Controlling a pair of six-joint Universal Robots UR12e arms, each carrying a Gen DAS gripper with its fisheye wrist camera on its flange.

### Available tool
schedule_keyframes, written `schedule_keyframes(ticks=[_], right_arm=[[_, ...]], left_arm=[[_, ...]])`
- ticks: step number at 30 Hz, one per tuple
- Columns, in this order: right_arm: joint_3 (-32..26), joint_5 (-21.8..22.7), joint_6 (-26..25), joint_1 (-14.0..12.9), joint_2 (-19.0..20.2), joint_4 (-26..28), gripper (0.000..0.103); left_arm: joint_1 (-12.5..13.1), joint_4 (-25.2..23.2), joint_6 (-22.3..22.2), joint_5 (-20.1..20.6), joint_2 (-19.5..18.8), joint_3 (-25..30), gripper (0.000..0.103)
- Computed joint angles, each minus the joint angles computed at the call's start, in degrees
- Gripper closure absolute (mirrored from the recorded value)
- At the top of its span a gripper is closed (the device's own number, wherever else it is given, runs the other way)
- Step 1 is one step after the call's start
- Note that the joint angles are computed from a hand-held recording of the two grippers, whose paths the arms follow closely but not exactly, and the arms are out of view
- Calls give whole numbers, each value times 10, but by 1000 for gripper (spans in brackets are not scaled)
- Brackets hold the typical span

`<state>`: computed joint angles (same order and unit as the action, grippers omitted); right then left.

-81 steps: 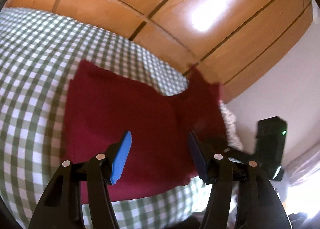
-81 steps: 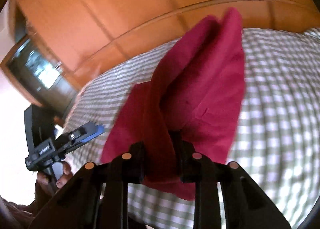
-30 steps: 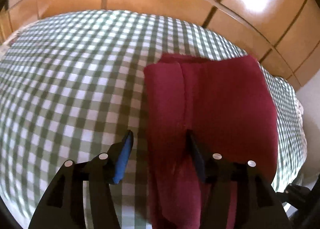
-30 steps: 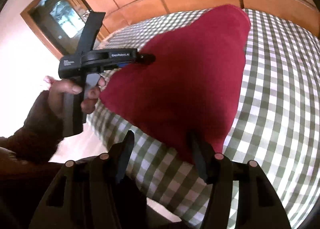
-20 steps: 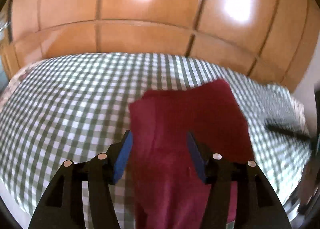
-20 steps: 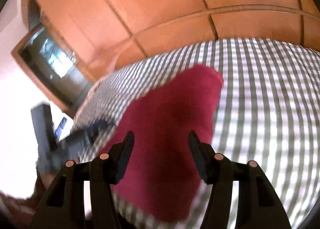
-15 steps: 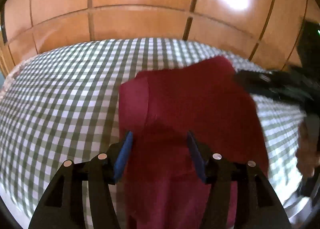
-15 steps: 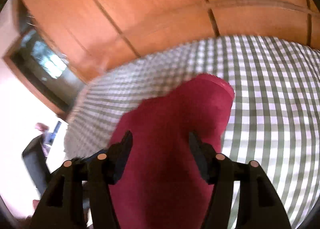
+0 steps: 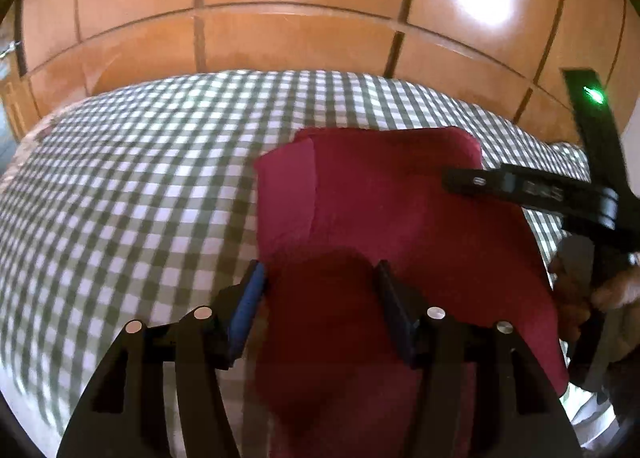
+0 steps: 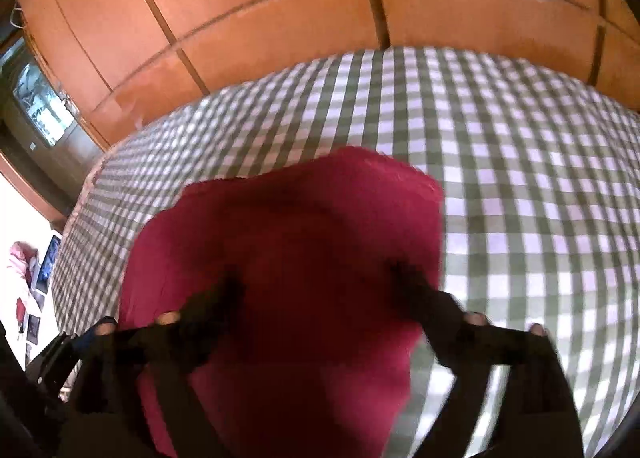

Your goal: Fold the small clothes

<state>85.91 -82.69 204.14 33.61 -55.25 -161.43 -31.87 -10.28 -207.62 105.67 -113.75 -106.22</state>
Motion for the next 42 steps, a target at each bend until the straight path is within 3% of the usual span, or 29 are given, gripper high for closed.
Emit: schedule_keyframes(ticks=[3,11,17,23,28,36,42], right_arm=[[38,5,6,0,-23,-29,15],[126,52,36,1,-67,-80,15],[154,89,39,6,-68,-81,16],[144,108,18,0,-73,-61,14],[132,122,48,-15,-70,-80,12],[82,163,62,-32,-32,-63,12],[50,218,55,-32,-5,-39,25]], left_arm=[[-2,-9,-21,18,7,-7,46],[-10,-19,-25,43,10,-14,41],[-9,-15,-31,34,7,-18,41],[-6,-8,-29,23,7,-21,41],[-2,8,-29,7,6,-25,41],[10,38,-28,-27,6,-37,36],[26,76,-36,-83,6,-53,36]])
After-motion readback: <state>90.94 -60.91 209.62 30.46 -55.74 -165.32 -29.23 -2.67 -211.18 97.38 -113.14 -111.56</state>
